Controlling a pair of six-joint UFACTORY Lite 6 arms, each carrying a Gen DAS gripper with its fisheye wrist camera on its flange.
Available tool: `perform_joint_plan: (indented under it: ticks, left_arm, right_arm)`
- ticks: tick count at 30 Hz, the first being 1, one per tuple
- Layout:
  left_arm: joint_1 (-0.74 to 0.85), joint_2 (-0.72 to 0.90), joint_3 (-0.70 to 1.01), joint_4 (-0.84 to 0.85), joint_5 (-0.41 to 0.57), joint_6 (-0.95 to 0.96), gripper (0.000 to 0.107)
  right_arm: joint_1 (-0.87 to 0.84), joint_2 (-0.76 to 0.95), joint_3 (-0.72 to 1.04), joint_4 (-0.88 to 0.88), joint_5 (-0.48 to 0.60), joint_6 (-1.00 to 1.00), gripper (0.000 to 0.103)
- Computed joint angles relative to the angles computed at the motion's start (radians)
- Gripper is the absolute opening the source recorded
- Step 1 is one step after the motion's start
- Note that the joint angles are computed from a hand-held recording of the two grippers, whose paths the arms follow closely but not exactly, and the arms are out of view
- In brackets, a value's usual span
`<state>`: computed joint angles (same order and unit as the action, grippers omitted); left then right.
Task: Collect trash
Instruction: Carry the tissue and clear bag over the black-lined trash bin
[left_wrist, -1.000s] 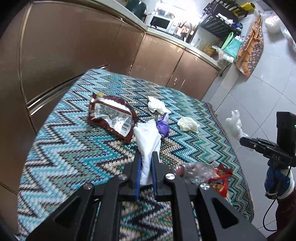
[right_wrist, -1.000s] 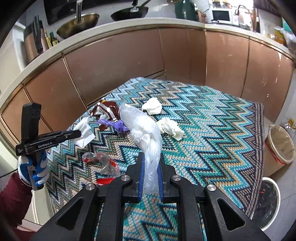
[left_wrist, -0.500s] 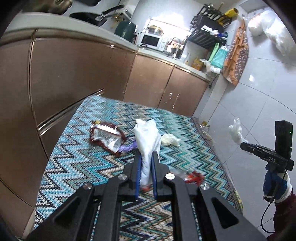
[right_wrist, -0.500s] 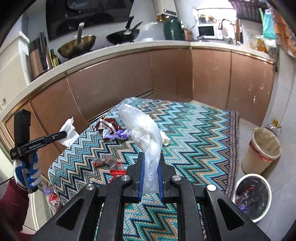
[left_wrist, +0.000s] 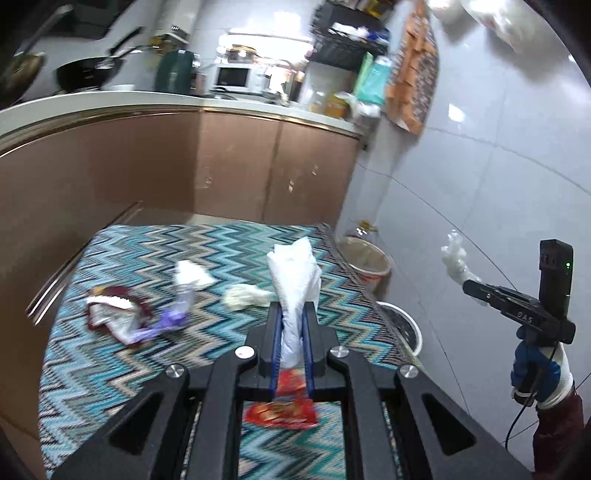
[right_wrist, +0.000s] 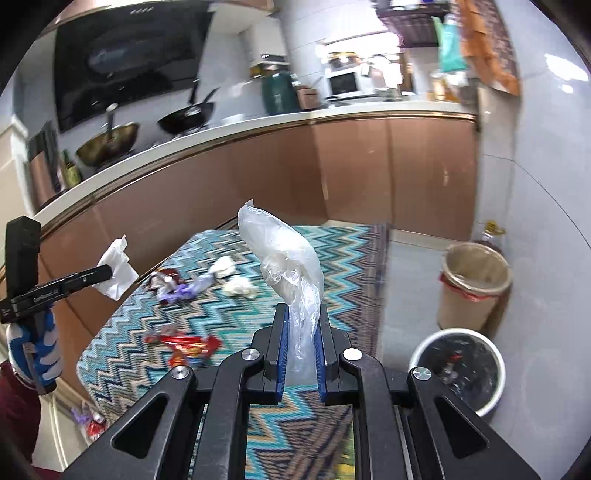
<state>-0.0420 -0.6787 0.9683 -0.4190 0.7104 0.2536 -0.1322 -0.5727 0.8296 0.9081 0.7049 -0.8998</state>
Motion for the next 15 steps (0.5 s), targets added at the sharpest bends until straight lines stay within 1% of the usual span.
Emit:
perform_joint_plan:
  ticks: [2, 4, 5, 6, 9, 11, 13, 15]
  left_arm:
    - [-0.2, 0.09, 0.047, 0.183, -0.077, -0.209, 0.009]
    - [-0.354, 0.194, 0.104, 0.361, -0.123, -0.416, 0.009]
    - [-0.4, 0.237, 0.13, 0.411, -0.135, -0.477, 0.009]
    - [-0.467, 0.317, 0.179, 0.477, -0.153, -0.556, 0.009]
    - [-0.558, 0.505, 0.308, 0.542, -0.177, -0.641, 0.009]
    - [-0.603, 0.641, 0.418, 0.555, -0.184, -0.663, 0.009]
    - [-0.638, 0.809, 0.572, 0.544, -0.177, -0.66, 0.009]
    - [-0.657, 0.971, 0.746, 0.522, -0.141, -0.641, 0.009]
  right_arm:
    - [-0.109, 0.012, -0.021, 0.065, 0.045, -0.093, 0.013]
    - [-0.187, 0.037, -0.028, 0.109, 0.074, -0.158, 0.013]
    - [-0.238, 0.059, -0.031, 0.135, 0.091, -0.2, 0.013]
    - [-0.271, 0.078, -0.03, 0.152, 0.1, -0.229, 0.013]
    - [-0.358, 0.146, -0.029, 0.207, 0.115, -0.313, 0.013]
    - [-0.385, 0.189, -0.026, 0.225, 0.098, -0.345, 0.013]
    - [-0.412, 0.249, -0.017, 0.251, 0.085, -0.385, 0.013]
    - [-0.422, 0.323, 0.001, 0.273, 0.056, -0.425, 0.013]
